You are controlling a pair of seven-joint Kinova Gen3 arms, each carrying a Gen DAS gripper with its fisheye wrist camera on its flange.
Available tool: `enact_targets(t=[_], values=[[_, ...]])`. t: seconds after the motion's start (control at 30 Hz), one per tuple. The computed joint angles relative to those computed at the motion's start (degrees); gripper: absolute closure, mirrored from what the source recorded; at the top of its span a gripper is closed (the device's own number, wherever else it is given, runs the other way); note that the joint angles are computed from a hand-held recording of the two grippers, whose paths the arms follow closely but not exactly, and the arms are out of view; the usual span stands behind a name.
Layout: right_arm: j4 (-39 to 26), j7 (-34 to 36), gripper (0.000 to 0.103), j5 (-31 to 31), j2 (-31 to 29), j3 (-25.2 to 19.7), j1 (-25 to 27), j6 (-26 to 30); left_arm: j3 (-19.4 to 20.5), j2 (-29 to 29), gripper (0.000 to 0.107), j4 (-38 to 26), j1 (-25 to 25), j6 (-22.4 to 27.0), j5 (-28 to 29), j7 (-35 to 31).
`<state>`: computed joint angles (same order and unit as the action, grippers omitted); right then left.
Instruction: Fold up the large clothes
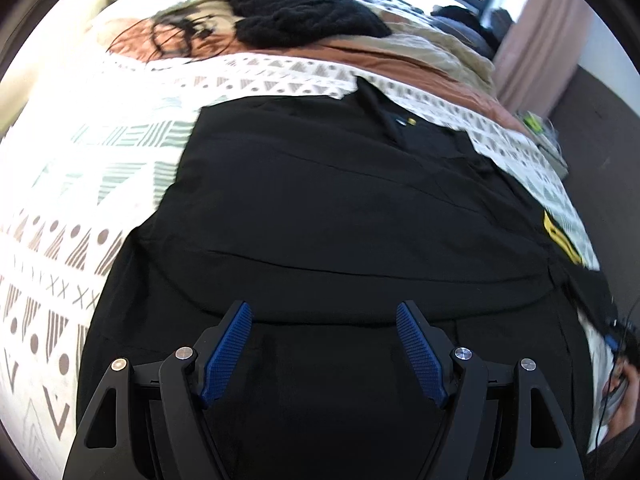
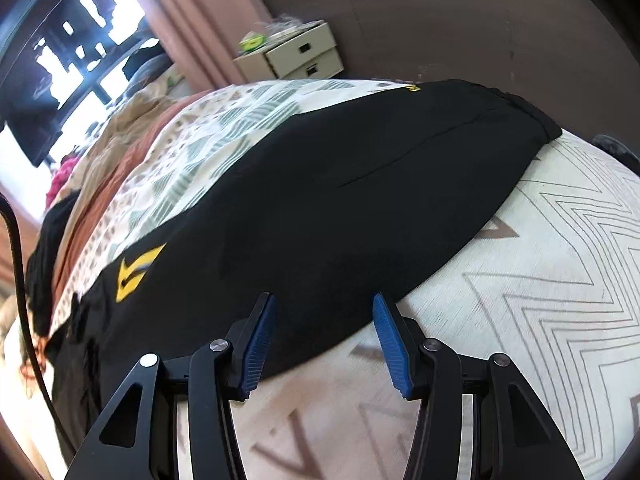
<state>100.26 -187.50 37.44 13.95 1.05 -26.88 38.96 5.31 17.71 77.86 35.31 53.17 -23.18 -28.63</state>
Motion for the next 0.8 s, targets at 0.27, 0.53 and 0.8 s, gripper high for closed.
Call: enact_targets(t=[0.27,0.53,0.8], values=[[-1.8,-5.2,0.101,6.4,-1.1,0.9,-1.9,5.1,-0.4,-4.4,0.031,5.2,-0.9,-3.5,-2.0,5.6],[-12.3,3.8,0.101,7.1,-2.4,-6.6,-1.1,12.7,1.8,-8.0,0.031,9.5,-3.9,-7.7,-1.2,6.1],[-4.4,-2.5,0.041,3.6,-4.3,-3.1,-3.1,9.8,2.5,-7.0,0.023,8.8,-4.2,-6.3,-1.9,5.5]])
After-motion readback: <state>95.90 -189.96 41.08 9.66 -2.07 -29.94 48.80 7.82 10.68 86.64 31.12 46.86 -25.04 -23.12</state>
